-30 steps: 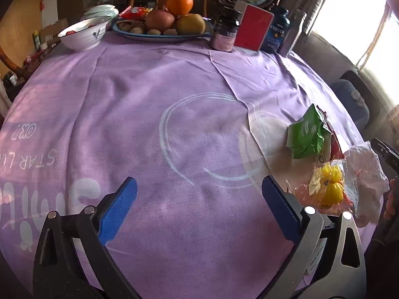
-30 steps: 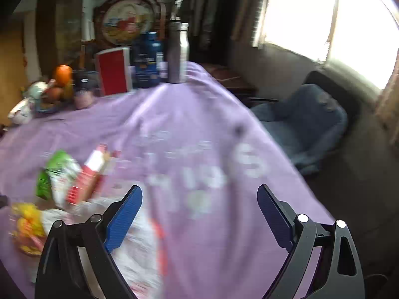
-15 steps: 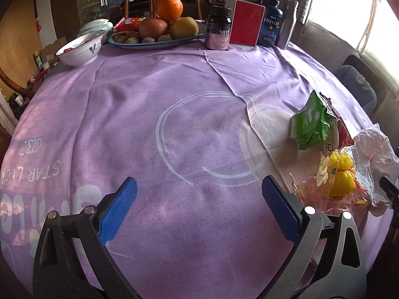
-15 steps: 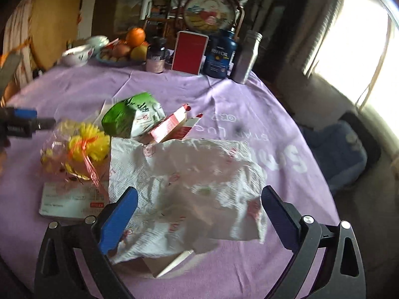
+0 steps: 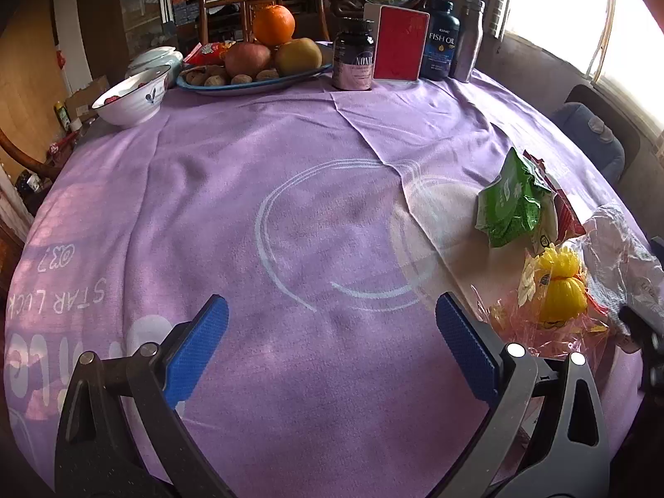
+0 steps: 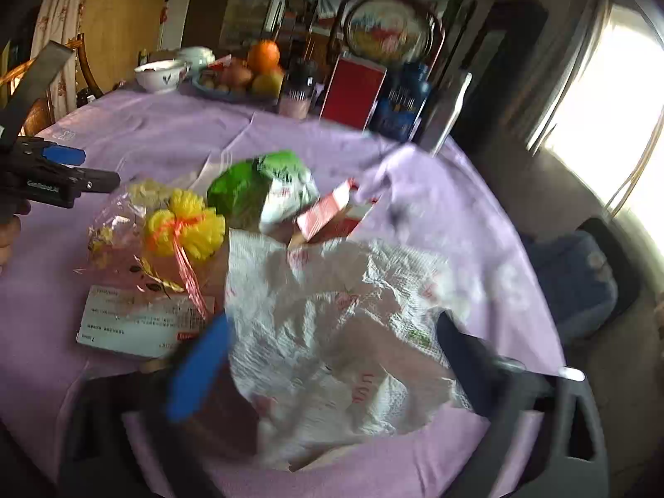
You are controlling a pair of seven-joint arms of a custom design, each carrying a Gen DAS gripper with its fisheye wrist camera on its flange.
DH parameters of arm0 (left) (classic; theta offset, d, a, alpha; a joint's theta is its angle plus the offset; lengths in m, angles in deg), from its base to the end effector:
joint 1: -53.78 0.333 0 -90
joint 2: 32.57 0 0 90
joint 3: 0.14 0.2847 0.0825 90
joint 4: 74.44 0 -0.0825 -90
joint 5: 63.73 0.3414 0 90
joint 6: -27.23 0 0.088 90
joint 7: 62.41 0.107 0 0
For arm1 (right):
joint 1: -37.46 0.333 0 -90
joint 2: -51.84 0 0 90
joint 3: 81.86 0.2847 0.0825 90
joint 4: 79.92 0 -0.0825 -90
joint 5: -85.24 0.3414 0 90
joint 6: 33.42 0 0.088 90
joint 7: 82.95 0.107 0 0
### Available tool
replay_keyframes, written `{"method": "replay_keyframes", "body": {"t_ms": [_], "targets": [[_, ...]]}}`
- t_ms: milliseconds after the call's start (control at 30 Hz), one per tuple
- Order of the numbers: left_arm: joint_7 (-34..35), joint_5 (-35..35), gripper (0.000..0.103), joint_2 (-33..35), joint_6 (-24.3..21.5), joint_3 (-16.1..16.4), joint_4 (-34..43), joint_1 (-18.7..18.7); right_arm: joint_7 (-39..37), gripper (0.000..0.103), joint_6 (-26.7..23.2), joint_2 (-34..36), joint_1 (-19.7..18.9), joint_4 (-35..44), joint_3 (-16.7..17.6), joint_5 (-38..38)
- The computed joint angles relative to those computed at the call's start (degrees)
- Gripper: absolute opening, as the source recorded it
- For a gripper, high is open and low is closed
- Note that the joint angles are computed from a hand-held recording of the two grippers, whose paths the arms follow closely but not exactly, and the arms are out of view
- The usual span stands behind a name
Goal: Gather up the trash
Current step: 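Grasp the crumpled white tissue with the right tool, then lift the tissue with the right tool while the left tool grasps the yellow-ribboned cellophane wrapper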
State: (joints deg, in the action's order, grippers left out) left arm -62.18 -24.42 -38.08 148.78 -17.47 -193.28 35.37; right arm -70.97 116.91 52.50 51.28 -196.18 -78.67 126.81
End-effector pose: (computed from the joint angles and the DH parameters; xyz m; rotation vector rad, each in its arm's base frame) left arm 0.4270 -0.2764 0.4795 -2.2587 1.1734 -0.4162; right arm 0.5374 0.1480 0.4896 -2.3838 0.5408 -0.5154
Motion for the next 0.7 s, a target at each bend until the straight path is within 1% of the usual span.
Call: {"method": "replay_keyframes", "body": {"t_ms": [67, 100, 167, 200, 233, 267, 300, 333, 367, 433, 567, 700], "targets": [[0.2, -0.25, 0.096, 0.1, 0.02, 0.07, 0.03, 0.02, -1.39, 0.097, 2.55, -0.41, 0.49, -1.14, 0.42, -0.79], [0.38, -0.46, 0.096, 0.18, -0.02, 0.11, 0.08, 0.02, -0.21, 0.097, 4.12, 0.01, 0.78, -1.32, 0.59, -2.45], [0.48, -0.68, 0.096, 0.21, 0.12, 0.16, 0.03, 0.03, 5.12, 0.097, 6.27, 2.15, 1.09, -0.24, 0.6, -7.76], [0.48, -0.68, 0.096, 0.21, 0.12, 0.16, 0.03, 0.04, 8.11, 0.096, 6.35, 3.81, 1.04, 1.25, 0.4, -9.94], [0.48, -0.58, 0.096, 0.23, 0.04, 0.13, 0.05, 0.02, 9.93, 0.092, 5.51, 5.09, 0.72, 2.68, 0.28, -10.74], [0.48, -0.44, 0.096, 0.27, -0.07, 0.1, 0.11, 0.01, 11.05, 0.084, 2.36, 6.54, -0.1, 5.24, 0.2, -9.98], [0.46, -0.26, 0.096, 0.34, -0.21, 0.07, 0.19, 0.0, 13.22, 0.062, -2.72, 8.22, -1.02, 8.6, -0.11, -10.11], [0.48, -0.22, 0.096, 0.37, -0.34, 0.07, 0.27, -0.02, 15.03, 0.035, -7.6, 9.72, -2.03, 11.7, -0.26, -9.73], [0.55, -0.27, 0.096, 0.41, -0.25, 0.11, 0.27, -0.02, 16.84, 0.018, -12.96, 11.43, -3.27, 15.22, -0.38, -8.77], [0.54, -0.45, 0.096, 0.3, 0.18, 0.19, 0.12, -0.02, 17.14, 0.006, -18.02, 12.84, -5.48, 18.33, -0.07, -5.61], [0.53, -0.26, 0.096, 0.31, 0.07, 0.1, 0.17, -0.04, 16.82, 0.004, -17.65, 11.72, -7.84, 18.22, -0.22, -1.24], [0.57, -0.3, 0.096, 0.35, 0.3, 0.12, 0.19, -0.08, 16.27, 0.004, -15.35, 9.88, -9.65, 16.89, -0.97, 3.09]]}}
